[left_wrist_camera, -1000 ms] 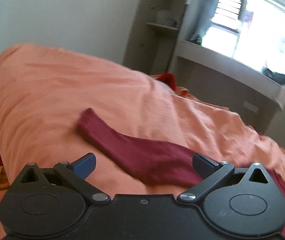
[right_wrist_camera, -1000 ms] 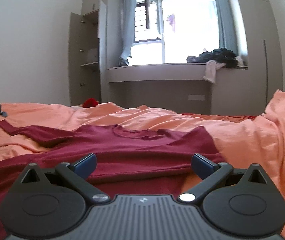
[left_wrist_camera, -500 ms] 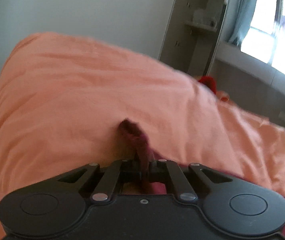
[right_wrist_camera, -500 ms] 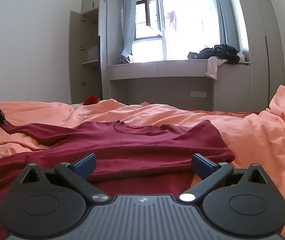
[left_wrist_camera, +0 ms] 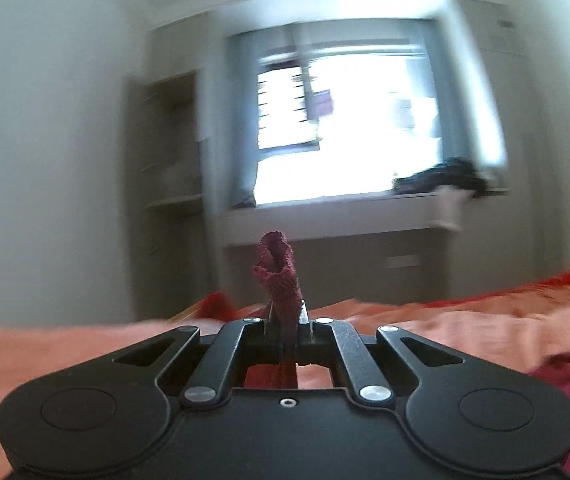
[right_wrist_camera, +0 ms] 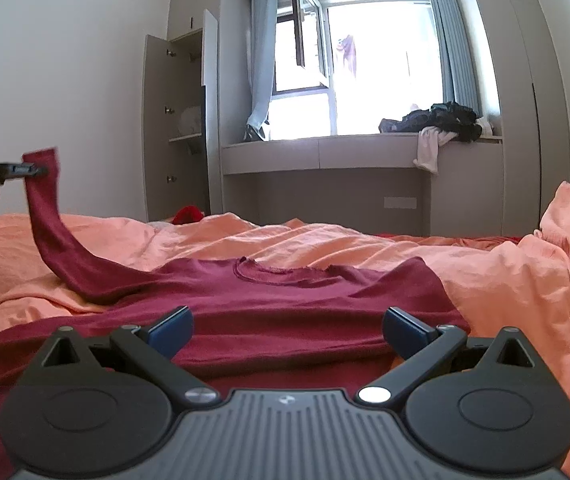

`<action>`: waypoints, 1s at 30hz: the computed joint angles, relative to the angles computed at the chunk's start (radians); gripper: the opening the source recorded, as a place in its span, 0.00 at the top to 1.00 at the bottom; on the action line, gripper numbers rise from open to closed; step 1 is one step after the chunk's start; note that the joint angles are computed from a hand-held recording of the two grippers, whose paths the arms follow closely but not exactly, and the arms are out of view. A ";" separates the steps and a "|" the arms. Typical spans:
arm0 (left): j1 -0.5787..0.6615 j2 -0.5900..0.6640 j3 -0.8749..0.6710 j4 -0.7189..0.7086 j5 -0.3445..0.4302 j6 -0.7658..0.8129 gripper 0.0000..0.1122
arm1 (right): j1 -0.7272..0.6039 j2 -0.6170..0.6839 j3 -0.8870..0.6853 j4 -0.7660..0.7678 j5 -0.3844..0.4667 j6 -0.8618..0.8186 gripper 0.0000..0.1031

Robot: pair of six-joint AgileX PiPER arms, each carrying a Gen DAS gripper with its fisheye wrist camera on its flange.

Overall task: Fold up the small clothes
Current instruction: 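Lift the sleeve with the left tool and lay it across the shirt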

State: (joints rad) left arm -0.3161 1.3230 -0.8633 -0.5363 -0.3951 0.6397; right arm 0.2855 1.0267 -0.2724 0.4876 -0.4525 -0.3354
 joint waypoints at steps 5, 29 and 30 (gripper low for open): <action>-0.316 0.012 -0.006 -0.237 -0.084 0.300 0.97 | 0.027 -0.033 0.008 0.080 -0.023 -0.058 0.00; -0.648 0.321 0.156 0.163 -0.051 -0.227 0.69 | -0.026 -0.032 0.019 0.137 -0.025 -0.045 0.00; -0.632 0.300 0.163 0.226 -0.022 -0.285 0.58 | -0.019 -0.026 0.019 0.130 -0.028 -0.040 0.00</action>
State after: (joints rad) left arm -0.9482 1.6227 -0.7005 -0.3099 -0.4172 0.3552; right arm 0.2669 1.0007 -0.2538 0.6175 -0.4804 -0.3756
